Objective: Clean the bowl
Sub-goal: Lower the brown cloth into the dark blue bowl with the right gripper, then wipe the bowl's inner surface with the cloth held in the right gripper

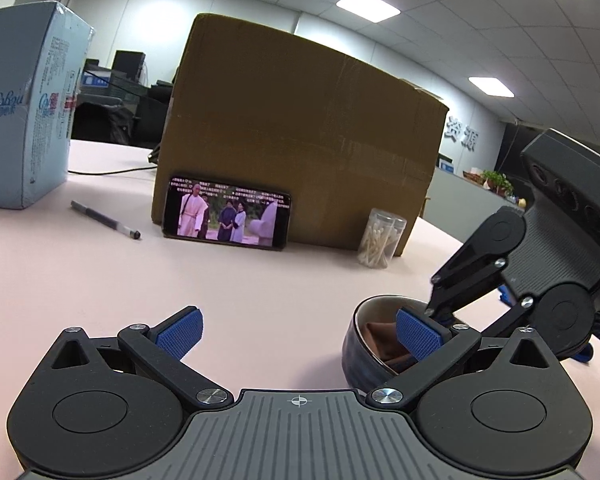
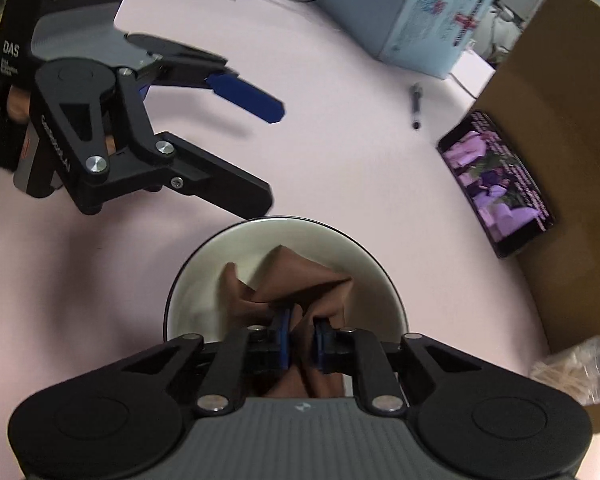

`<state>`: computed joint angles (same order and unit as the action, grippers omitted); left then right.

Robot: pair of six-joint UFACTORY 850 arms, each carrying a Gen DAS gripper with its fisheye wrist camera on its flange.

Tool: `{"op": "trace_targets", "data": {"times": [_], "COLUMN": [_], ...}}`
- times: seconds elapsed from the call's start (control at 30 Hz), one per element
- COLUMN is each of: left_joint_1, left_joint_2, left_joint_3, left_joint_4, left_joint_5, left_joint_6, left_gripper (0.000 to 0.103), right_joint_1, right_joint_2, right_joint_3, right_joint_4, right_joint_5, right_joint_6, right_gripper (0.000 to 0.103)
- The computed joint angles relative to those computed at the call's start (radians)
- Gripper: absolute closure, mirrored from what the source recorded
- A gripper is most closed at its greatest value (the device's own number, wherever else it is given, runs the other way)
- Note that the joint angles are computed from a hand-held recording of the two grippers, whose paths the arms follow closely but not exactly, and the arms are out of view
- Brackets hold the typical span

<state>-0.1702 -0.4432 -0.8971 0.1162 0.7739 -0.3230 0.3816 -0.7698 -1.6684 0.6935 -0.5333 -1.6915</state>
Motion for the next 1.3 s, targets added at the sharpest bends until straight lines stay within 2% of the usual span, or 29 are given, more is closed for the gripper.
{"op": "trace_targets", "data": {"times": [0.1,0.2,0.27,0.37,0.43,0.53,0.6,0.8,0.93,1.0,1.1,1.2,1.3], "left_joint_1": [-0.001,-0.001,-0.001,-0.001,-0.001,0.0,0.0,0.003,0.003,0.002,0.002,0.006,0.006], "left_joint_2": [-0.002,-0.004,-0.006,-0.008,-0.008,-0.008,-0.007,-0.007,-0.008,-0.01,-0.017,-0.024,-0.026], "left_joint_3": [-0.003,-0.008,-0.013,-0.02,-0.021,-0.017,-0.014,-0.015,-0.021,-0.027,-0.045,-0.058,-0.062], "left_joint_4": [0.01,0.013,0.007,0.008,0.008,0.009,0.018,0.048,0.061,0.061,0.069,0.105,0.115], "left_joint_5": [-0.008,-0.021,-0.036,-0.056,-0.062,-0.052,-0.046,-0.045,-0.06,-0.079,-0.127,-0.155,-0.165], "left_joint_6": [-0.006,-0.013,-0.017,-0.024,-0.03,-0.032,-0.03,-0.05,-0.057,-0.06,-0.076,-0.109,-0.117], "left_gripper": [0.0,0.0,0.0,0.0,0.0,0.0,0.0,0.0,0.0,0.0,0.0,0.0,0.0], "right_joint_1": [0.013,0.029,0.038,0.047,0.05,0.044,0.046,0.046,0.047,0.04,0.031,0.019,0.012], "right_joint_2": [0.002,0.029,0.048,0.064,0.075,0.078,0.074,0.051,0.045,0.046,0.049,0.045,0.043], "right_joint_3": [0.005,0.052,0.085,0.11,0.118,0.104,0.101,0.091,0.084,0.082,0.079,0.06,0.057], "right_joint_4": [-0.01,-0.05,-0.152,-0.309,-0.359,-0.256,-0.191,-0.063,-0.188,-0.217,-0.229,-0.178,-0.089], "right_joint_5": [0.02,0.121,0.192,0.231,0.209,0.122,0.109,0.165,0.212,0.206,0.17,0.085,0.037], "right_joint_6": [-0.009,0.005,0.091,0.234,0.29,0.217,0.168,0.063,0.164,0.188,0.186,0.128,0.033], "right_gripper": [0.091,0.091,0.091,0.091,0.092,0.093,0.093,0.092,0.092,0.092,0.092,0.092,0.092]}}
